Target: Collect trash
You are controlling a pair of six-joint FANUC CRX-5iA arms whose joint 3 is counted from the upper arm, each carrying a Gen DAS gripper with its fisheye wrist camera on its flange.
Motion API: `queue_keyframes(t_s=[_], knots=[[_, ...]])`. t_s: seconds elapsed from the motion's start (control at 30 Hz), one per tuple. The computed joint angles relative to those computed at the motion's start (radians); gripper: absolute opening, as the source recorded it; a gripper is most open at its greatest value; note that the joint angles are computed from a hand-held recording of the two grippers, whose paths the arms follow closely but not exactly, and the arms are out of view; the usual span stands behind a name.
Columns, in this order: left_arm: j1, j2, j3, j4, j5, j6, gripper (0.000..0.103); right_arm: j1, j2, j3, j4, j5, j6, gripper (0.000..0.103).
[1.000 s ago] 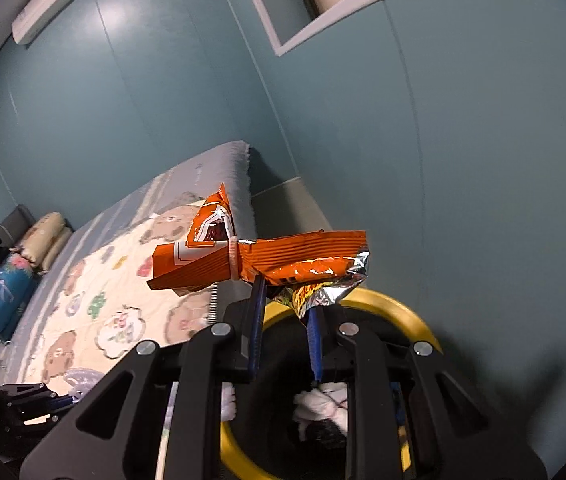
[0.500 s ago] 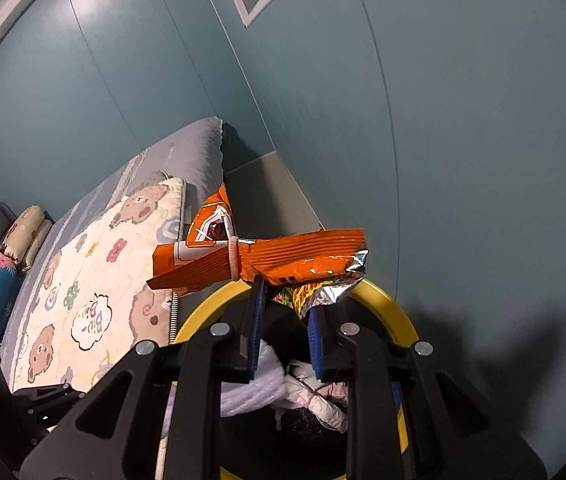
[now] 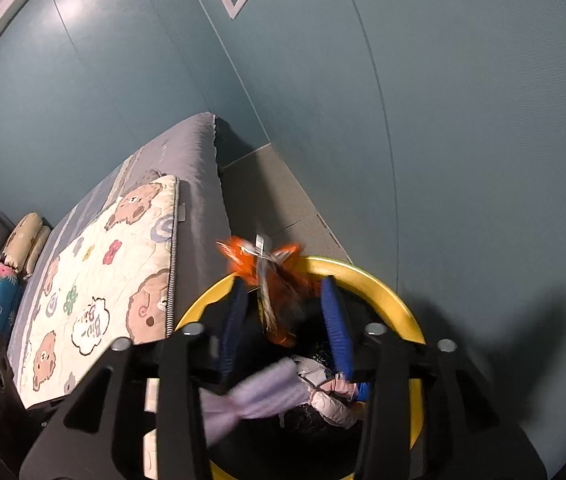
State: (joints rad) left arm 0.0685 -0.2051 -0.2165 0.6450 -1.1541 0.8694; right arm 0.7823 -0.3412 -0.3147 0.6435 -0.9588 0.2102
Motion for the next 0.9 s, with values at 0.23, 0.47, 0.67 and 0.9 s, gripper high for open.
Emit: queue_keyframes(t_s=[0.23, 0.47, 0.67, 0.9], knots=[[0.048, -0.03, -0.02, 0.01, -0.012, 0.015, 0.056, 0.02, -0.019, -0.008, 0.029, -0.025, -0.041, 0.044], [0.112, -0.073, -0.053, 0.023, -0.018, 0.01, 0.056, 0.054, -0.02, -0.001, 0.028, -0.043, -0.058, 0.044], [0.216, -0.124, -0.089, 0.045, -0.034, -0.017, 0.056, 0.099, -0.005, 0.019, 0.021, -0.044, -0.045, 0.044], [0.422, -0.201, -0.15, 0.067, -0.078, -0.064, 0.056, 0.163, 0.083, 0.097, -0.028, -0.004, 0.02, 0.044]])
